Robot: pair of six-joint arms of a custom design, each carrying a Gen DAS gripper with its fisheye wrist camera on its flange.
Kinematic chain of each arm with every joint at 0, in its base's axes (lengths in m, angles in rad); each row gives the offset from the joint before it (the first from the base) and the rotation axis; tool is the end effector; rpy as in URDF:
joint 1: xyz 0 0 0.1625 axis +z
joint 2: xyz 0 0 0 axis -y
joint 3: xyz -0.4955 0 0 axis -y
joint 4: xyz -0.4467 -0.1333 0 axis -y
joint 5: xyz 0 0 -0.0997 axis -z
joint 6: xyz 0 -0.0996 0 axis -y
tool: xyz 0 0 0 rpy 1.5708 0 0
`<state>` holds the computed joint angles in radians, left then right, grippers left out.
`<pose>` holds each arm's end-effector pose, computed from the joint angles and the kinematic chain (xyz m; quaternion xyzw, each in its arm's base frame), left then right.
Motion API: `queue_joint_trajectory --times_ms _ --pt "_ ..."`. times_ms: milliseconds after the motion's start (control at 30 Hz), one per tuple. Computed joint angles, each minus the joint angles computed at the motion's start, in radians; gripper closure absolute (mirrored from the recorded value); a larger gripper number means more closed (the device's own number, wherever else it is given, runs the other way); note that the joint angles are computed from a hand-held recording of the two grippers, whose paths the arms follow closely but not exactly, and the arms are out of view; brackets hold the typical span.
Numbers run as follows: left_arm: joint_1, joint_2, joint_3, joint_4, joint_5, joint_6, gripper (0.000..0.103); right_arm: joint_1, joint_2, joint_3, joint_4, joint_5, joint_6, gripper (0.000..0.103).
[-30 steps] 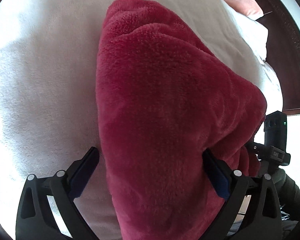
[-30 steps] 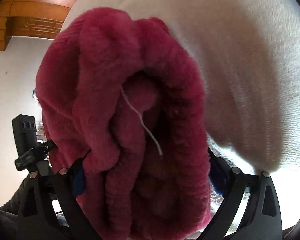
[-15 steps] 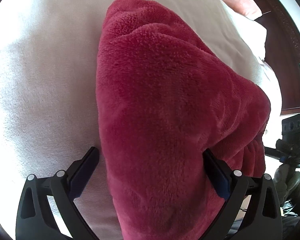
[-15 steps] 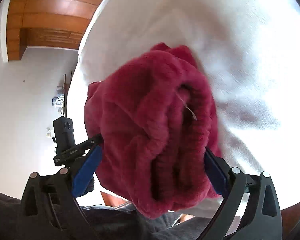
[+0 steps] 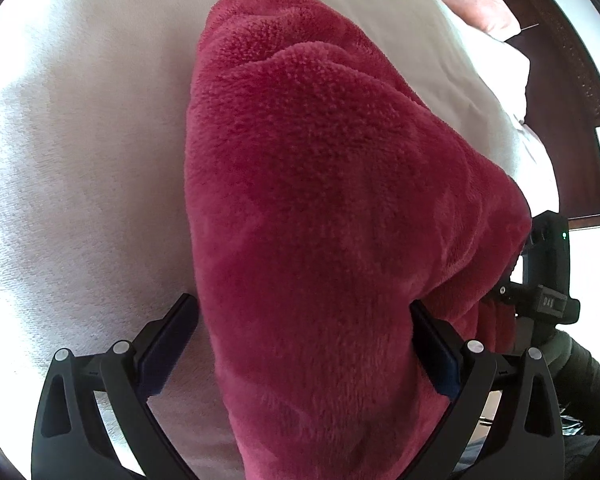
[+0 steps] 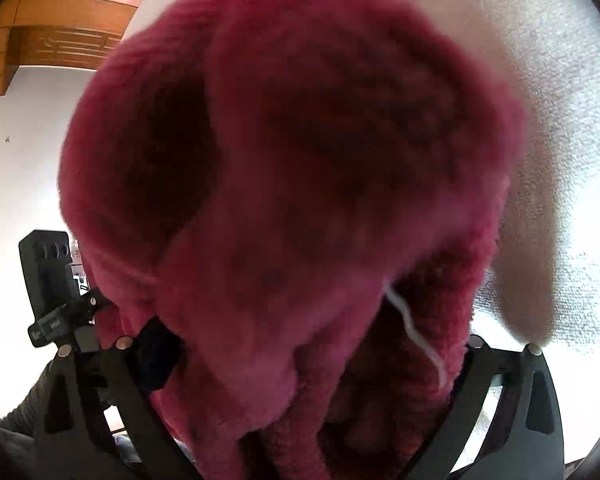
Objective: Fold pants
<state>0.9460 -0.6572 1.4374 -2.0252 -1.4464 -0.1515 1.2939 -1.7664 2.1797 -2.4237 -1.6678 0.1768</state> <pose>-0.3338 -0.7119 0.0254 0.2407 0.9550 0.1266 0.1180 -0.0028 -0.4620 0.4219 -0.2295 -0.9474 0.2151 0.0582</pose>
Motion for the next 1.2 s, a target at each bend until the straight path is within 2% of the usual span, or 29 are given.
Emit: queue_joint_trajectory --times_ms 33,100,167,233,333,433,533,667,700,733,1033,1100,1167,1200 --pt "0.000 0.001 0.000 -0.001 -0.002 -0.001 0.005 0.001 -0.005 0.002 0.002 -0.001 0.000 0.009" --pt "0.002 0.002 -0.002 -0.002 -0.016 -0.013 0.005 0.004 -0.013 0.004 0.007 0.004 0.014 0.021" --pt "0.009 0.001 -0.002 -0.002 -0.044 -0.030 0.005 0.005 -0.026 0.003 0.019 0.008 0.020 0.028" --pt "0.015 0.000 -0.004 -0.004 -0.083 -0.043 0.019 0.013 -0.036 -0.001 0.040 0.009 0.028 0.040" --pt "0.011 -0.007 -0.001 -0.006 -0.088 -0.043 0.030 0.014 -0.081 -0.022 0.107 0.018 0.006 0.050" --pt "0.003 -0.017 0.005 -0.007 -0.079 -0.039 0.040 0.039 -0.099 -0.033 0.131 0.015 -0.005 0.053" --pt "-0.009 -0.032 0.017 -0.015 -0.065 -0.036 0.046 0.052 -0.121 -0.045 0.161 0.010 -0.028 0.054" --pt "-0.025 -0.047 0.042 -0.040 -0.041 -0.044 0.046 0.071 -0.110 -0.060 0.174 -0.009 -0.039 0.054" --pt "-0.029 -0.047 0.047 -0.046 -0.033 -0.050 0.046 0.082 -0.093 -0.057 0.162 -0.020 -0.034 0.052" --pt "-0.033 -0.047 0.052 -0.054 -0.018 -0.057 0.045 0.112 -0.069 -0.050 0.141 -0.038 -0.011 0.045" --pt "-0.075 -0.035 0.084 -0.114 0.099 -0.129 0.036 0.050 -0.009 -0.061 0.116 0.015 -0.095 0.020" --pt "-0.080 -0.031 0.085 -0.119 0.115 -0.151 0.036 0.046 0.027 -0.074 0.092 0.029 -0.096 0.020" --pt "-0.091 -0.027 0.087 -0.125 0.125 -0.180 0.038 0.038 0.033 -0.076 0.095 0.054 -0.097 0.029" --pt "-0.094 -0.033 0.094 -0.127 0.129 -0.183 0.040 0.038 0.035 -0.082 0.104 0.067 -0.101 0.038"
